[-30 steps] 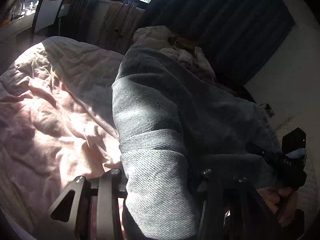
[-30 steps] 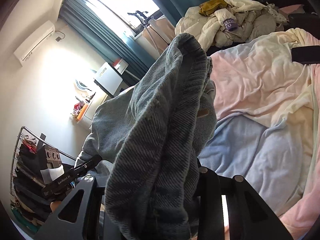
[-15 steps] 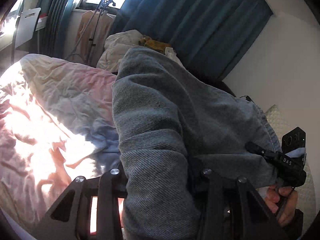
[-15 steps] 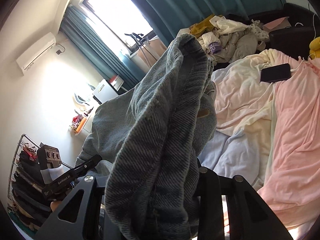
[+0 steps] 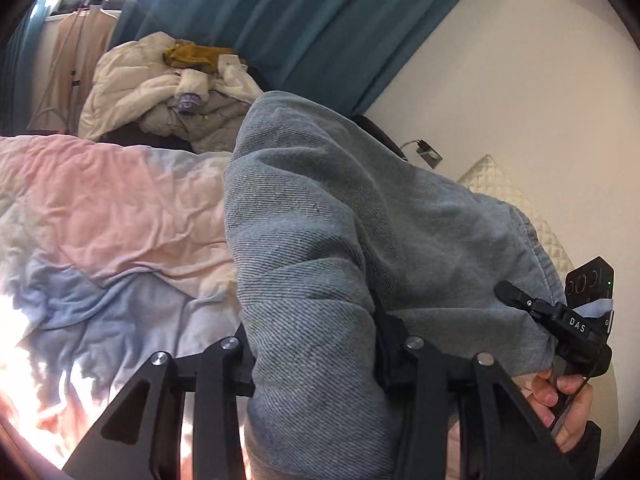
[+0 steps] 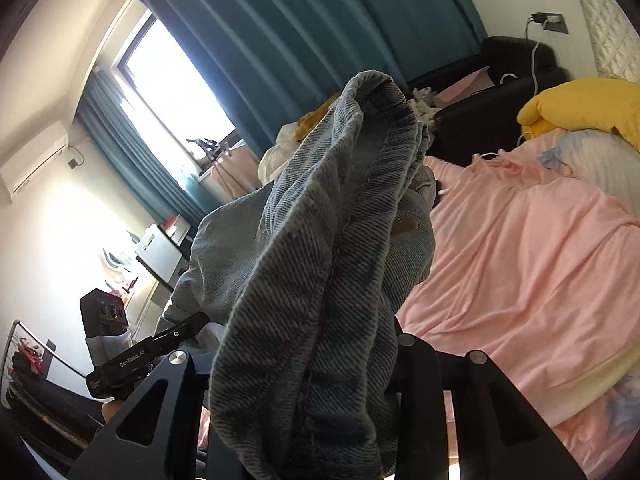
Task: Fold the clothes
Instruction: 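Carry the folded trousers with both grippers toward the pillow end of the bed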
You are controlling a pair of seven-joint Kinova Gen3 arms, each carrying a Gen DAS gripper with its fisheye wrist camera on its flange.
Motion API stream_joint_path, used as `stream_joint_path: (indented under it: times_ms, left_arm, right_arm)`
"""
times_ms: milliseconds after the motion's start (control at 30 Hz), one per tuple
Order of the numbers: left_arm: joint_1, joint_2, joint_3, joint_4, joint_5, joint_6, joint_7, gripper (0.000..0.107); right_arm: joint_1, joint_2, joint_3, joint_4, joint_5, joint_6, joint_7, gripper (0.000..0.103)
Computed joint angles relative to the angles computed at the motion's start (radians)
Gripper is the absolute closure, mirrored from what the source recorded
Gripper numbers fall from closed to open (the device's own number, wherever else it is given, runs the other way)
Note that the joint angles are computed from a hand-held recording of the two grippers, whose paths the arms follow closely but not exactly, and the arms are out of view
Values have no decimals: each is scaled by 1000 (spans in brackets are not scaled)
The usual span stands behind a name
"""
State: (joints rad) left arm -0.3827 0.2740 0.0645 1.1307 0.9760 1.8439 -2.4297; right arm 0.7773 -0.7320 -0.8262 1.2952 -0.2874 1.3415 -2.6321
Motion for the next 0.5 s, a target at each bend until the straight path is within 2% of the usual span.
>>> stream_joint_path:
  times_ms: [233,333,500]
  left_arm:
    - [185,-88,41,137,-34,-78,12,66]
    - [267,-76,57,187,-46,-141,-9,66]
    - [379,-34,85,261,-93,-266,-13,66]
  right_arm:
    - [-133,-108,175,159,86,67,-30,74]
    - [-169,-149,213,243,125,66,-35,74]
    - [-210,-179,243,427,176,4,-47,74]
